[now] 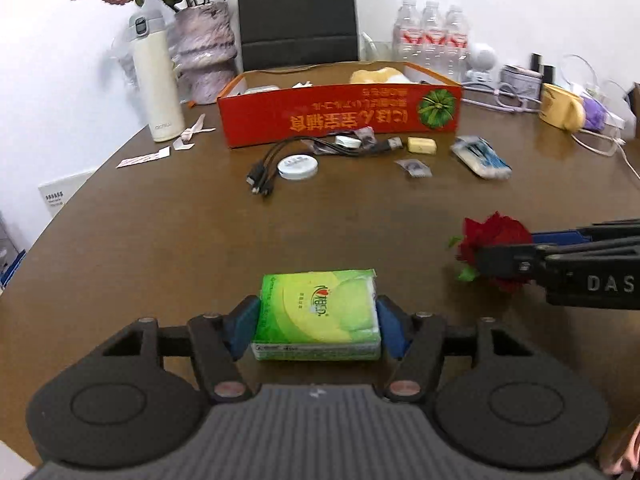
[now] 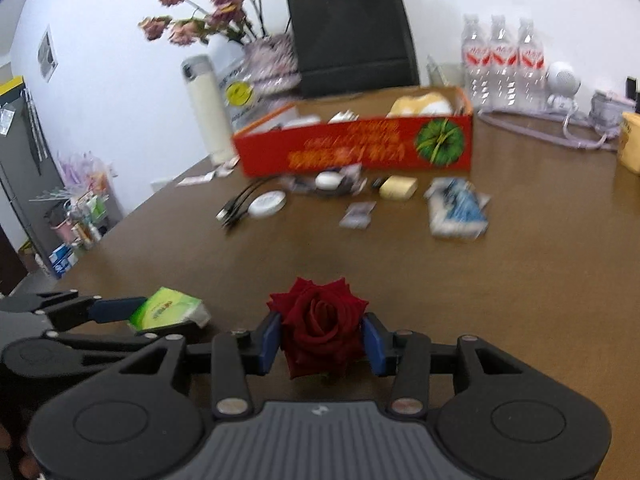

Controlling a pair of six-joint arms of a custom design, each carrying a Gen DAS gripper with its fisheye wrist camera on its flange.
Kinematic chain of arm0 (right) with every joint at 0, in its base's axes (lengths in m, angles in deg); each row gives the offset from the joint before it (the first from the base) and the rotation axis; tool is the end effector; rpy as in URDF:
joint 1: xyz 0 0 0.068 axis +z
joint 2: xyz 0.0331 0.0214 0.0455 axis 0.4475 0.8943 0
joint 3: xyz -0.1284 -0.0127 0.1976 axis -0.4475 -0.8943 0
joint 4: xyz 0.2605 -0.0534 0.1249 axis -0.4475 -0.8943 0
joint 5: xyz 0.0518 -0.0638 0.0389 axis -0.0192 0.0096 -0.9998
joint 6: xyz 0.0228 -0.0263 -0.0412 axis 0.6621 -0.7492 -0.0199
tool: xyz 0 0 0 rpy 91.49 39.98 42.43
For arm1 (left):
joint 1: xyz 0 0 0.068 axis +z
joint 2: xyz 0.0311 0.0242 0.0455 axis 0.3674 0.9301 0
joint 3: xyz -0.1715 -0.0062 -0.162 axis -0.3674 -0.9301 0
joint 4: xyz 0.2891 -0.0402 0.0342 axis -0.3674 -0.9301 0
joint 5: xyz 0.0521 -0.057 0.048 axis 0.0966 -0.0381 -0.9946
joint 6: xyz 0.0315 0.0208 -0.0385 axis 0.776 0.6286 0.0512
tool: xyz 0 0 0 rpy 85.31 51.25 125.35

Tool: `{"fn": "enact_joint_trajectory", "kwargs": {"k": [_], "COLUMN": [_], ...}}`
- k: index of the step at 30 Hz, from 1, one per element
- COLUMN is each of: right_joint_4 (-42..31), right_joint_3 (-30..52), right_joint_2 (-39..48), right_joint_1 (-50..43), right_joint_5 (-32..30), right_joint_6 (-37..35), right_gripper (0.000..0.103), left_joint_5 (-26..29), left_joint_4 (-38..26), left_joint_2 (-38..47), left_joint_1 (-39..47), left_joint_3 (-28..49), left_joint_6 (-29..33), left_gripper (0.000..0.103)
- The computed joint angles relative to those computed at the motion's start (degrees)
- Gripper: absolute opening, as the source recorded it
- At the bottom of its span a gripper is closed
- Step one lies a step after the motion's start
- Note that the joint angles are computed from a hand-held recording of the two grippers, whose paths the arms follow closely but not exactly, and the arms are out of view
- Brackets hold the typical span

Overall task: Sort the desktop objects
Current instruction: 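Carry the rose and tissue pack into the cardboard box and open both tools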

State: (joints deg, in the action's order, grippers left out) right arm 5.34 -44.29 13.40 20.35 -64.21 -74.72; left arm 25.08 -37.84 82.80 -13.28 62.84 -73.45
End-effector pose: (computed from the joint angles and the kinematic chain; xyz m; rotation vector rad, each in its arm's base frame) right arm 0.2632 -0.0046 0.0999 -0.6411 2.1987 0.6508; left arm 0.1608 -0.0867 0.1035 -0.1458 2.2697 0.1926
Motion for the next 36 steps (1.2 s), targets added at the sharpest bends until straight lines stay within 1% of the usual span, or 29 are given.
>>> {"fn": "enact_joint_trajectory", "kwargs": {"k": [2, 4, 6, 8, 9, 10, 11, 13, 16, 18, 19, 20, 21, 23, 26, 28, 30, 31, 33, 34, 36], "right_joint_4": [-0.95, -0.5, -0.28, -1.0, -0.88, -0.76, -0.54, -0.22, 1.18, 3.04, 3.87, 4.84, 6.11, 8.51, 12.04, 14.26, 15.65, 15.23, 13.72, 12.33, 8.4], "right_joint_3": [-3.06, -6.56, -9.15, -10.1, -10.66, -11.01, -11.15, -11.45, -11.38, -11.38, -10.78, -9.8, -8.84, -5.16, 3.65, 10.43, 18.47, 22.89, 33.14, 37.77, 49.86], "right_joint_2": [-3.8, -9.0, -13.88, -16.22, -17.05, -17.43, -17.6, -17.39, -16.89, -17.22, -16.95, -16.24, -15.55, -12.2, -3.85, 1.9, 8.24, 11.5, 18.91, 22.08, 30.59], "right_joint_1": [0.79, 2.8, 3.74, 4.23, 4.45, 5.0, 5.8, 6.96, 7.21, 6.85, 6.47, 5.91, 5.68, 5.37, 5.89, 7.23, 8.49, 9.02, 10.4, 11.16, 12.52], "right_joint_5": [0.11, 2.59, 4.27, 5.15, 5.65, 6.64, 7.74, 8.96, 8.39, 7.58, 6.96, 5.89, 5.27, 4.42, 3.58, 4.51, 5.87, 6.12, 6.5, 7.04, 7.77], "right_joint_6": [-0.29, -0.19, 0.25, 0.27, 0.21, -0.11, -0.2, -0.42, 1.03, 2.64, 3.33, 3.96, 4.99, 6.82, 10.05, 11.84, 13.36, 13.99, 15.45, 15.41, 16.22], "right_gripper": [0.05, 0.051, 0.052, 0.052, 0.052, 0.052, 0.05, 0.046, 0.04, 0.039, 0.039, 0.038, 0.038, 0.038, 0.038, 0.038, 0.038, 0.038, 0.038, 0.038, 0.038], "left_joint_5": [-1.81, -1.56, 1.75, 7.74, 10.55, 11.18, 11.3, 9.84, 8.13, 8.38, 8.73, 9.67, 10.64, 14.3, 20.37, 21.76, 22.74, 24.13, 27.63, 28.44, 30.14], "left_joint_4": [-1.58, -2.75, -3.96, -5.91, -6.19, -6.22, -6.23, -5.58, -5.43, -4.96, -3.9, -1.55, 0.73, 6.72, 17.0, 22.27, 25.89, 26.93, 26.54, 25.45, 21.77], "left_joint_2": [-3.45, -4.77, -8.24, -13.58, -15.04, -16.18, -16.78, -16.4, -17.43, -19.8, -20.37, -19.19, -16.9, -10.0, 6.65, 17.07, 27.72, 33.12, 43.44, 48.42, 59.53], "left_joint_1": [-2.01, -1.91, 0.77, 5.59, 7.74, 8.37, 8.55, 7.26, 6.12, 8.08, 9.56, 11.82, 13.64, 18.78, 25.41, 27.62, 29.75, 31.07, 33.5, 34.46, 36.26], "left_joint_3": [-1.74, -2.11, -3.1, -4.33, -4.77, -5.18, -5.45, -5.65, -6.04, -5.95, -5.56, -4.43, -2.98, 0.93, 10.48, 17.61, 26.34, 31.34, 41.83, 47.3, 60.05], "left_joint_6": [0.56, 0.23, -0.4, -0.75, -0.46, -0.22, 0.43, 2.22, 1.9, 2.88, 4.01, 5.65, 6.84, 9.56, 12.39, 14.67, 16.5, 16.82, 16.86, 16.29, 16.0], "left_gripper": [0.073, 0.073, 0.075, 0.075, 0.074, 0.071, 0.065, 0.064, 0.063, 0.063, 0.063, 0.063, 0.063, 0.063, 0.063, 0.063, 0.063, 0.063, 0.063, 0.063, 0.063]}}
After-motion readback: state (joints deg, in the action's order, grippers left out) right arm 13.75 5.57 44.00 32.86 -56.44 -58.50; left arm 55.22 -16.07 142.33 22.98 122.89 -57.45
